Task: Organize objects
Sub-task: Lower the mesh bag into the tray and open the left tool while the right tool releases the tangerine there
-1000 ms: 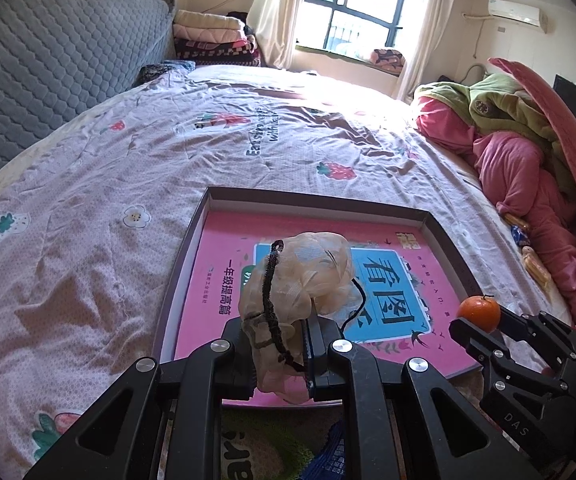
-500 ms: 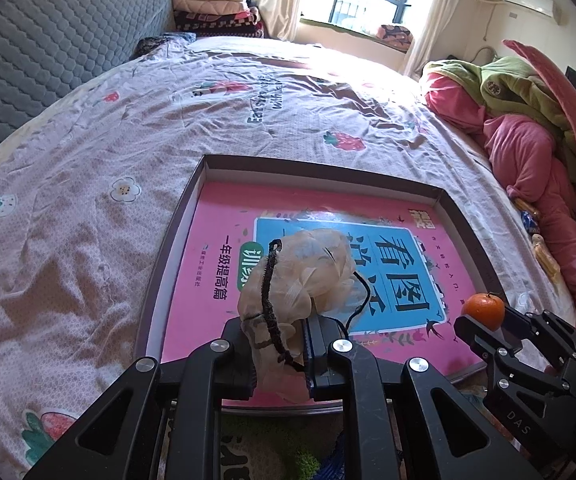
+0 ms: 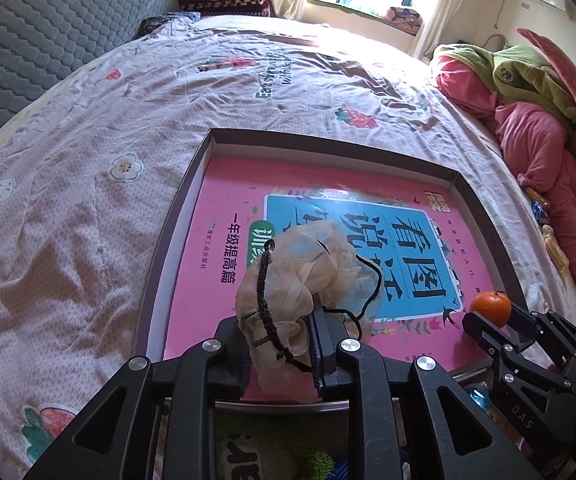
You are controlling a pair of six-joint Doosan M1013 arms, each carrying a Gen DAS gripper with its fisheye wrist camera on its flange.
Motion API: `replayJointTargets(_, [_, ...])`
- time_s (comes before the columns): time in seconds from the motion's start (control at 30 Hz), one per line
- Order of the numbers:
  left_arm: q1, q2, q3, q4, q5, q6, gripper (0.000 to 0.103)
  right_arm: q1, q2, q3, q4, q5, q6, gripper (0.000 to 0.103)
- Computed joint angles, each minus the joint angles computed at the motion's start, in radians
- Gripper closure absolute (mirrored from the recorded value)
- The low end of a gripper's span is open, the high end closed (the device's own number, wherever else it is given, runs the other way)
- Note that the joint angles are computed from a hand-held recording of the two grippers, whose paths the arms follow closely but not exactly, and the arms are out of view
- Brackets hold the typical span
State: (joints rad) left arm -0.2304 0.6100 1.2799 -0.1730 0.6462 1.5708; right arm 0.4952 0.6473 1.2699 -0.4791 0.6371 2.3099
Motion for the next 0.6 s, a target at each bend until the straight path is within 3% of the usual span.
replayJointTargets(0.17, [0.000, 0.009, -0.012, 0.053, 0.022, -0.060, 0.076, 0.000, -0.002, 0.002, -0.002, 0.001, 0.008, 0.064])
replayJointTargets(0.33, [0.003, 0.016, -0.027, 0.075, 0.049, -0.094, 0.063, -0.002, -0.003, 0.002, 0.005, -0.002, 0.002, 0.063])
replayJointTargets(0.47, [0.006, 0.019, -0.035, 0.102, 0.065, -0.137, 0.055, -0.002, -0.005, 0.002, 0.004, -0.003, 0.010, 0.056])
replayJointTargets(0.6, [0.012, 0.020, -0.035, 0.103, 0.072, -0.159, 0.051, -0.004, -0.010, 0.006, -0.005, -0.005, 0.025, 0.055])
